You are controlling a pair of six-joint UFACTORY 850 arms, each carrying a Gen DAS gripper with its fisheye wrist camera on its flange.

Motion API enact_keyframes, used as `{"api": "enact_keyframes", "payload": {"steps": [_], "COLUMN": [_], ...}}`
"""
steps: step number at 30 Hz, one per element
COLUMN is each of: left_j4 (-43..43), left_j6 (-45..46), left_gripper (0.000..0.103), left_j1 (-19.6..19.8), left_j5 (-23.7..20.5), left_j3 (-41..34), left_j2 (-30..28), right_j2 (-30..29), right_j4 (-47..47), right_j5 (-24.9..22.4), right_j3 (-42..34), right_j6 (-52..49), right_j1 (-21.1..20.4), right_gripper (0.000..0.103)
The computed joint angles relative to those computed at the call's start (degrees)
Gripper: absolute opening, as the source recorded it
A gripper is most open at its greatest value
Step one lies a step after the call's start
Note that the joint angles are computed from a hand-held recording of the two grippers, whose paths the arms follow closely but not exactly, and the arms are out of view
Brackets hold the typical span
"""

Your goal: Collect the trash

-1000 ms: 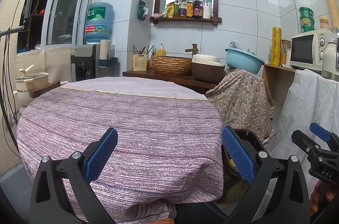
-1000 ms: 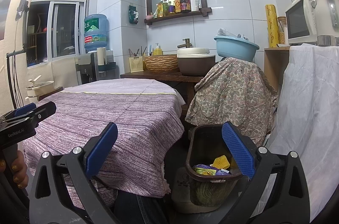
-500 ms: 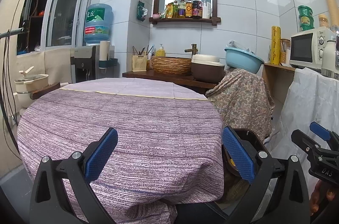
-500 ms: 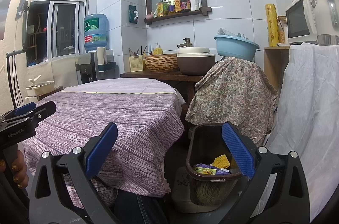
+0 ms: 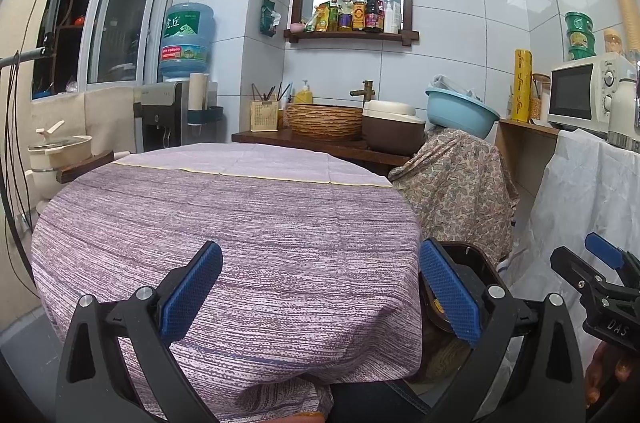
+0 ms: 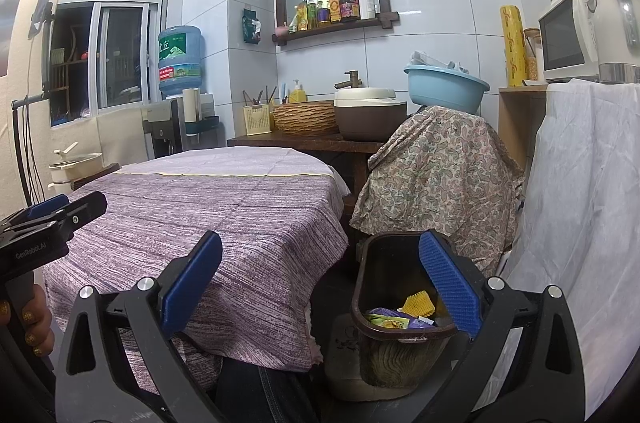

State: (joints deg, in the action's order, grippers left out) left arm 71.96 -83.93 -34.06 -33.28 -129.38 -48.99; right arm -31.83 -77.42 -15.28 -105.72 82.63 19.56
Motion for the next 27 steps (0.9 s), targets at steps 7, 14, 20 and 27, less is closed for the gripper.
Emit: {"api": "enact_keyframes", "payload": {"steps": [7,14,20,27], "left_j4": [0.0,-0.1,0.0,-0.1], "left_j6": [-0.1,0.2,0.1,0.2], "left_gripper": [0.098,0.098,0.098,0.098], "left_j1": [0.0,0.0,0.0,0.1], "left_j5": [0.0,-0.1,0.1,0.1], "left_j3": [0.1,-0.1,0.0,-0.2], "left_j2": [0.1,-0.1,0.0,-0.1], "right_j2": [0.0,-0.1,-0.1,-0.1], "right_j4": [-0.2,-0.3,-0.8,-0.9], "right_j5": [0.0,0.0,0.0,-0.1], "right_j3": [0.1,0.0,0.1,0.2], "right_j6": [0.2,0.3,0.9,1.0], "right_j1": [0.1,0.0,0.1,0.2], "right_gripper": [0.097,0.097,0.097,0.097]}}
